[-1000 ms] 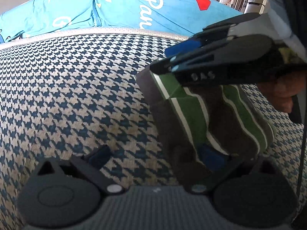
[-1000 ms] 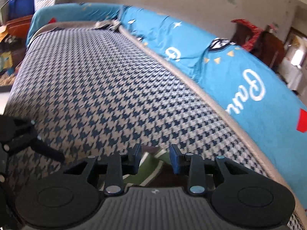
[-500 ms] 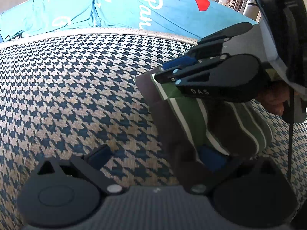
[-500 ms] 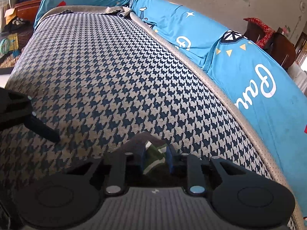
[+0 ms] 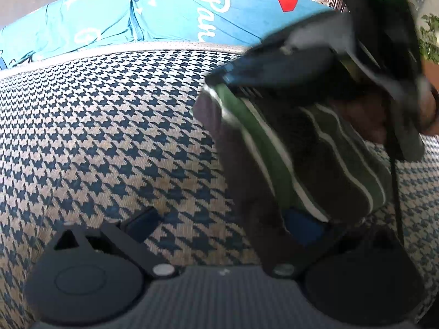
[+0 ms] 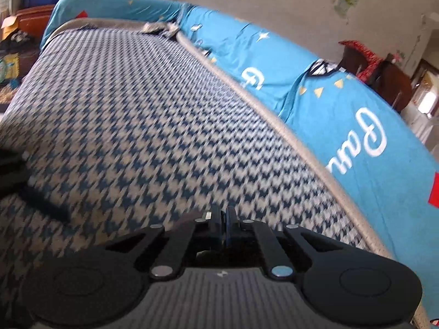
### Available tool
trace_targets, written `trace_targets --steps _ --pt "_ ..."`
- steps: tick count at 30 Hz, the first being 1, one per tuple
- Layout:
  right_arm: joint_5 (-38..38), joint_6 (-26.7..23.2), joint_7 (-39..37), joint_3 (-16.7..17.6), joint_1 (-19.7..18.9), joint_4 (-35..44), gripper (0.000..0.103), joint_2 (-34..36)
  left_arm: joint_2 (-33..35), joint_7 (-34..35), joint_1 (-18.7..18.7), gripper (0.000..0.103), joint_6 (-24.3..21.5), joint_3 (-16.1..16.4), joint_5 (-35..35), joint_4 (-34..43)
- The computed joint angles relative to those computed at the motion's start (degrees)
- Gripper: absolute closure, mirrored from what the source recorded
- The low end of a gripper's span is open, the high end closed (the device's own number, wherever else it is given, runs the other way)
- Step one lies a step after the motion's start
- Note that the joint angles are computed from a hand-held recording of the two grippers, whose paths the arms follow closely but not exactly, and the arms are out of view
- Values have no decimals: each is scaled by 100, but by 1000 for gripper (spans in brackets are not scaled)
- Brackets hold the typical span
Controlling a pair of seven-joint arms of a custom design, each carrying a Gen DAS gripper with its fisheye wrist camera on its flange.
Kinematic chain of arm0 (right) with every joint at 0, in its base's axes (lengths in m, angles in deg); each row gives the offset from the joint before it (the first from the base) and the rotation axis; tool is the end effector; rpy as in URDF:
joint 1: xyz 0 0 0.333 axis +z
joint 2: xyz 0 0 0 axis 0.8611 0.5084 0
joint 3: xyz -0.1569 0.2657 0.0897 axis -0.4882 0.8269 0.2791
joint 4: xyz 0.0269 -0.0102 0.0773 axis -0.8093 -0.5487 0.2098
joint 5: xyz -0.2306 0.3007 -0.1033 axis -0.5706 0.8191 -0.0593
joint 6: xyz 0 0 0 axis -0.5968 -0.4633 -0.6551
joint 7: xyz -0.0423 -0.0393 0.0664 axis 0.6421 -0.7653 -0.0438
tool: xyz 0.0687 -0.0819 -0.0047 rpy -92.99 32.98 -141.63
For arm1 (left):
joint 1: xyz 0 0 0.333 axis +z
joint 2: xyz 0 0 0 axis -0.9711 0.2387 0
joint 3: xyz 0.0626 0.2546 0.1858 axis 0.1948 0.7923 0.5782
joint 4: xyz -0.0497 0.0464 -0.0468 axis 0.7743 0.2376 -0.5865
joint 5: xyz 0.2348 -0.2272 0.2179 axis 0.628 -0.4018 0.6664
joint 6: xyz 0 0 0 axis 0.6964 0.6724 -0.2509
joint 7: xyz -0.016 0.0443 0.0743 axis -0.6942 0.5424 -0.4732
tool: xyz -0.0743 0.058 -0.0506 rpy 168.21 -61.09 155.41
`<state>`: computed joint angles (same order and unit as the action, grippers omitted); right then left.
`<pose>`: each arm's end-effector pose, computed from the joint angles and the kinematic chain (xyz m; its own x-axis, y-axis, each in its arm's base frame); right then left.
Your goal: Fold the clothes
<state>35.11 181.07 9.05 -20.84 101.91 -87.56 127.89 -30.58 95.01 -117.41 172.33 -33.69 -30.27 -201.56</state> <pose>0.6324 0.5156 0.3246 0.6808 -0.6382 0.3594 -0.2421 -0.6592 -0.7120 0.5397 -0.3119 0.2974 -0.3065 -0.9468 0.0982 -0.7442 0.1740 -0.6449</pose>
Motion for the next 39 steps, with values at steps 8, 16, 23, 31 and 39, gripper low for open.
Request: trace_targets --steps 8,16,23,31,39 --pt "145 -322 857 -536 156 1506 102 946 -60 -306 -1282 0 12 1085 -70 -291" --pt "332 -193 477 484 -386 1217 102 627 -259 -470 -1144 0 -95 932 57 -355" --pt "743 -288 -956 1604 -947 302 101 13 -449 -672 -1045 0 -48 834 120 -521" --pt "721 -851 -1328 969 -376 579 60 208 -434 -717 -882 0 -83 712 229 -458" --pt "289 -1066 -1234 582 -115 573 88 312 -371 -799 -762 0 -112 651 355 -350"
